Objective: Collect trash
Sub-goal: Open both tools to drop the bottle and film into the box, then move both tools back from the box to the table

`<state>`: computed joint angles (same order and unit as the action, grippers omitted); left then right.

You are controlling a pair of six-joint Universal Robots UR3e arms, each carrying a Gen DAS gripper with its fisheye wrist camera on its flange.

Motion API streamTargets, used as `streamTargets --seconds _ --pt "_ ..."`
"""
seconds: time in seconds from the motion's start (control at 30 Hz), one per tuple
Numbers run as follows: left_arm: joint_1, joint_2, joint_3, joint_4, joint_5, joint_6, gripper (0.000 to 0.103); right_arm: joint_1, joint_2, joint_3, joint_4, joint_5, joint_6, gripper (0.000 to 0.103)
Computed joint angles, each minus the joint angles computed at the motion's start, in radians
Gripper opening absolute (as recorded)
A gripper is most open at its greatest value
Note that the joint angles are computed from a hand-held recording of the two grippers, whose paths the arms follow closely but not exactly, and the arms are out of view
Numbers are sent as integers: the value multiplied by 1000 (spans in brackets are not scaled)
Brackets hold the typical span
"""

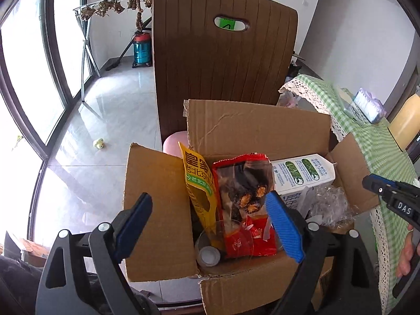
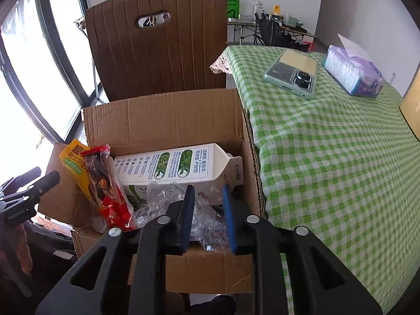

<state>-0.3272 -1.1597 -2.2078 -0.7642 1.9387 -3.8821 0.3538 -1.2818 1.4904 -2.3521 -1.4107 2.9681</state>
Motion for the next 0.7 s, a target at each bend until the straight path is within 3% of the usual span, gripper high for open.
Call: streamTargets --seconds 0.23,0.3,0.47,0.57,0.7 --pt "-83 -11 87 -69 27 -22 85 21 36 -49 165 20 -55 19" --pt "-121 -40 126 -97 43 -47 85 28 9 -1 137 14 -49 19" --pt "-207 -80 206 -172 77 -109 85 -14 -117 97 103 66 -47 32" --pt "-273 -104 263 -199 130 -161 85 -50 -208 143 83 105 -63 42" --pt "-403 -180 412 -279 272 -240 85 -103 -342 202 41 132 -84 44"
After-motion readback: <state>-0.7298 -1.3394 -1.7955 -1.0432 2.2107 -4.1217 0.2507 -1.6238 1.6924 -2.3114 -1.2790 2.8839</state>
